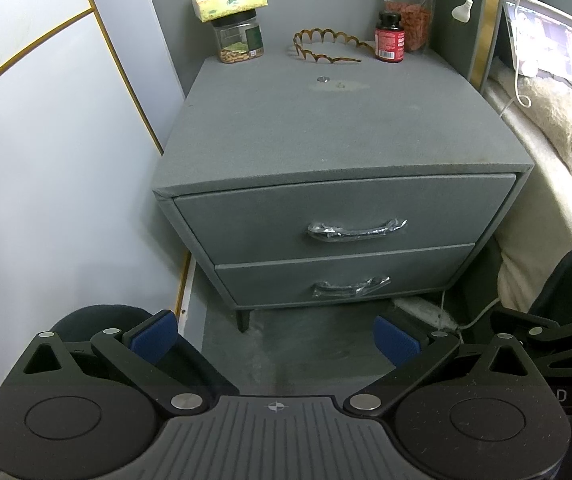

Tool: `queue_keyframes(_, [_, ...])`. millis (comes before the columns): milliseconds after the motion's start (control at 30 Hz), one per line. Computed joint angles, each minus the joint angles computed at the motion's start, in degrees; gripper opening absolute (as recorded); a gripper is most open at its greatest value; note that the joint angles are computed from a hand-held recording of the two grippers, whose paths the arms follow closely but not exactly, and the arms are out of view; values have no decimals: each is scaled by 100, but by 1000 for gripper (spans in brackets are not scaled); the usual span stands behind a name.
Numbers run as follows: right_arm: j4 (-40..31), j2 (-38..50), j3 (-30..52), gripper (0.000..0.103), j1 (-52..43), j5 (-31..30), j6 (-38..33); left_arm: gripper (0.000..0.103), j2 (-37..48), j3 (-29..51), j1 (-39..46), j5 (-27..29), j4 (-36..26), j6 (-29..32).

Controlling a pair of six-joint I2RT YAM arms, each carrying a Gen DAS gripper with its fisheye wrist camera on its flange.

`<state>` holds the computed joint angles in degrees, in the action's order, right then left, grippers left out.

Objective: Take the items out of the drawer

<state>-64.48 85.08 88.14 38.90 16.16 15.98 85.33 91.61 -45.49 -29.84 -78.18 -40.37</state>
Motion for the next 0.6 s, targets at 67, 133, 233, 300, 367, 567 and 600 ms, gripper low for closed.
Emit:
queue_keyframes(67, [-12,7,20,103,-6,4,-13,103,-3,-2,0,-10,-2,11])
queue_keyframes(133, [-6,1,21,103,-6,11,-19,103,-21,-23,9,-3,13,21])
queue_keyframes(233, [-6,-12,15,103,-1,9,-13,103,-45,-49,18,3,29,38])
queue_keyframes(300, [-3,-19,6,103,2,12,-20,103,-48,-54,5,-9,20,29])
queue_keyframes(367, [4,-23,-1,103,3,12,-23,103,-55,-59,6,-10,14,32])
queue_keyframes(567, [4,-29,-16,103,-1,8,-33,103,-19,-27,3,-1,11,46])
queue_keyframes(600, [-1,-28,-10,103,1,12,-35,103,-14,-21,12,9,16,57])
